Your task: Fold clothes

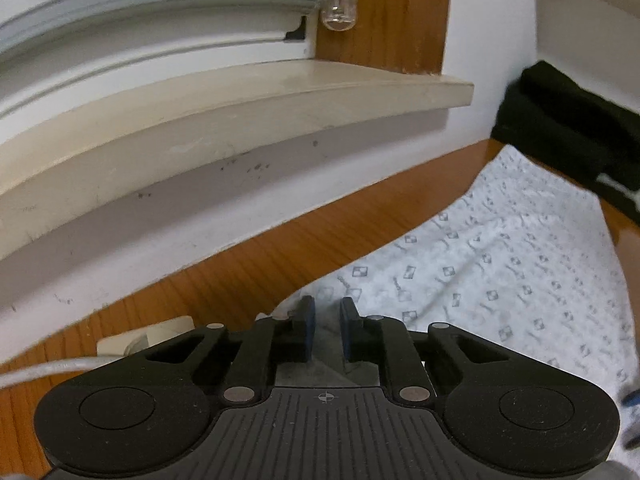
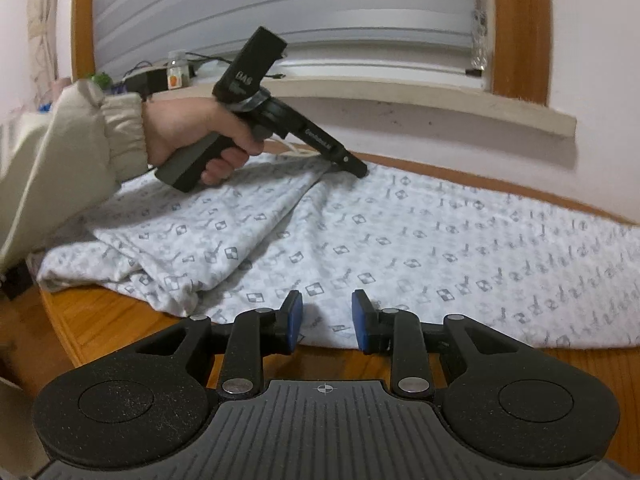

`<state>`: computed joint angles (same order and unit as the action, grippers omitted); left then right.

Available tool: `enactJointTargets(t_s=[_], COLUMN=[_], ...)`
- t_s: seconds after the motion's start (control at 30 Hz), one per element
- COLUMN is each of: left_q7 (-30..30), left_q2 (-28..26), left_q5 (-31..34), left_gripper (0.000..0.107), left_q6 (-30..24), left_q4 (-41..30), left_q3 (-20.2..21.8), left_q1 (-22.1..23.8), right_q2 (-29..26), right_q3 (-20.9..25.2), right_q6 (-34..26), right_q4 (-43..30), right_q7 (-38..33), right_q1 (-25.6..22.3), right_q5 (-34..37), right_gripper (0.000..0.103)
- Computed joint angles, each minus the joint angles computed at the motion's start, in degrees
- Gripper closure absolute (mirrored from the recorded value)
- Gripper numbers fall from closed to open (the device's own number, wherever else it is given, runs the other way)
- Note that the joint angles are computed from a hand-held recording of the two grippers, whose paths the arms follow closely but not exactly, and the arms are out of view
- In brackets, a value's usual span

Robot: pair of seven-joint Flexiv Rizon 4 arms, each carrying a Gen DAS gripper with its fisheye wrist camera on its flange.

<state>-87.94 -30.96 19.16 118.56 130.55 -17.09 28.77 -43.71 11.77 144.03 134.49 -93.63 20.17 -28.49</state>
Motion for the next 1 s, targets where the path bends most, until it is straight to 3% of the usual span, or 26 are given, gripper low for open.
enactJointTargets(t_s=[0.2, 0.3, 0.37, 0.43, 0.57, 0.67, 0.77, 0.87, 0.93, 1.0], left_q7=[0.4, 1.2, 1.9, 3.4, 6.1, 8.2, 8.4, 7.3, 6.5, 4.5], left_q2=[1.7, 1.0, -0.6, -2.1, -5.4, -6.3, -6.7, -5.1, -3.9, -2.4], left_q5=[-4.3, -2.9, -1.9, -3.0, -6.5, -10.9, -13.0, -17.1, -17.8, -16.8], left_gripper=[0.089, 0.089, 0.089, 0.089, 0.089, 0.088, 0.087, 0.085, 0.077, 0.052], left_q6=[-2.9, -3.7, -5.0, -6.7, -11.5, -10.8, -10.9, -11.1, -8.6, -5.9], left_q4=[-0.6, -2.0, -3.9, -6.3, -11.3, -13.2, -13.5, -13.3, -11.8, -9.3], left_q3=[2.4, -1.3, -5.0, -5.9, -7.7, -3.7, -4.1, 0.9, 2.3, 0.8], left_q1=[-4.9, -3.5, -2.1, -3.7, -6.2, -11.4, -11.1, -16.2, -17.5, -15.7], right_q2=[1.4, 1.9, 1.3, 0.6, -0.7, -1.5, -1.4, -1.2, -1.3, -1.4], right_q3=[-1.8, -3.9, -3.7, -2.7, -3.0, -2.9, -2.4, -2.4, -3.6, -5.4], right_q6=[-2.3, -5.9, -6.8, -5.6, -1.3, 1.1, 0.2, -1.0, -2.3, -4.8], right_q4=[-2.5, -4.2, -4.6, -4.2, -2.9, -2.3, -3.0, -4.8, -6.9, -9.6], right_q7=[2.4, 1.3, 2.4, 3.6, 1.8, 1.6, 4.7, 10.4, 13.3, 15.5], right_q1=[-2.9, -1.5, -3.7, -6.8, -7.4, -8.3, -10.3, -13.3, -14.0, -13.6], right_q5=[-0.4, 5.3, 3.8, 1.5, 2.4, 1.8, -1.7, -2.8, -0.5, 3.9], right_gripper=[0.074, 0.074, 0.074, 0.074, 0.074, 0.074, 0.074, 0.072, 0.068, 0.064])
